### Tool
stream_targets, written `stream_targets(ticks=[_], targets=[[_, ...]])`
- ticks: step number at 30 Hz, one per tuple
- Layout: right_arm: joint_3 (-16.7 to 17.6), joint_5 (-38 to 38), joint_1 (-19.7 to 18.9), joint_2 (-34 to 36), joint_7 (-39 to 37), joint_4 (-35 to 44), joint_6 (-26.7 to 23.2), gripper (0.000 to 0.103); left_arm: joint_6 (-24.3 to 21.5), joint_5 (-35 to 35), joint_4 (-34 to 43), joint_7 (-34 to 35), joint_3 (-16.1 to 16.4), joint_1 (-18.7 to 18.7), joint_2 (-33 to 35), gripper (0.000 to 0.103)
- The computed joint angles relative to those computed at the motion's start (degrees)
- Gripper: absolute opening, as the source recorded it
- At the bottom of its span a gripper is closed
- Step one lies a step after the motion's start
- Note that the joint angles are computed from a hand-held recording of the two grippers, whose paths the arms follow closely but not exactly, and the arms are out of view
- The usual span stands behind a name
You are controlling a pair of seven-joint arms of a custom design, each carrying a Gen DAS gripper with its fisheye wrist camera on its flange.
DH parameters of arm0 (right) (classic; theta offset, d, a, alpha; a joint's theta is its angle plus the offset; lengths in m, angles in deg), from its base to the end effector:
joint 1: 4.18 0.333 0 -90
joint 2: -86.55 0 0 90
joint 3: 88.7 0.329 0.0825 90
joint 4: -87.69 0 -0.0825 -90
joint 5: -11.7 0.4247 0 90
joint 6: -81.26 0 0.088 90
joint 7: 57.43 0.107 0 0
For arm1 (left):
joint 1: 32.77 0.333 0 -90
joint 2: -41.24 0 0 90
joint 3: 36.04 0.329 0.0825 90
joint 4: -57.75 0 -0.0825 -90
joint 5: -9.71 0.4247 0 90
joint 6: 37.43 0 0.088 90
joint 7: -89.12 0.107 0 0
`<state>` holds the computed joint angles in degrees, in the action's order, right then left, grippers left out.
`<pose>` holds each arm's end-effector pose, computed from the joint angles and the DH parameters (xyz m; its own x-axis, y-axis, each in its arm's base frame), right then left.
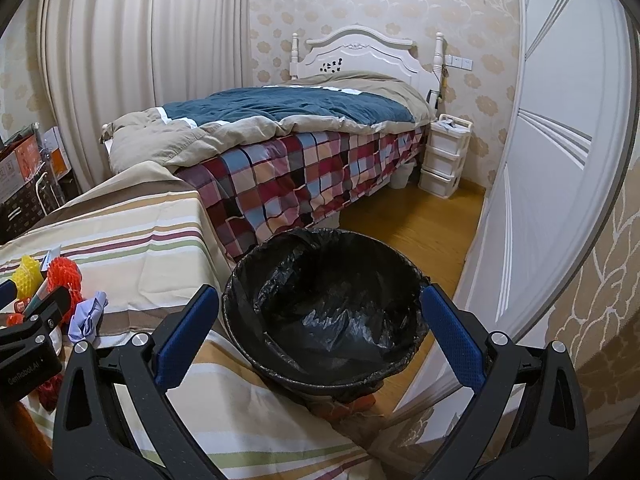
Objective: Collect trash
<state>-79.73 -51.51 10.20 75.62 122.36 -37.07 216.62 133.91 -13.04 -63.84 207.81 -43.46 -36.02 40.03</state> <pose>0.5215 0.2170 0.5136 -0.4580 -0.8888 0.0141 -0.5028 0.2459 -0.8287 0.6137 -0.0882 0.5162 -0.2939 -0.9545 -0.0511 -0.5816 0.2210 -0.7829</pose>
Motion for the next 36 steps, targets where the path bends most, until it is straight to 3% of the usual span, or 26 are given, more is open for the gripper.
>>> stream_targets(ticks=[36], targets=[[0.0,0.5,0.2,0.4,-0.2,0.5,-0.2,0.099,0.7,1.1,-1.2,-1.1,-0.1,-0.3,-0.5,0.097]])
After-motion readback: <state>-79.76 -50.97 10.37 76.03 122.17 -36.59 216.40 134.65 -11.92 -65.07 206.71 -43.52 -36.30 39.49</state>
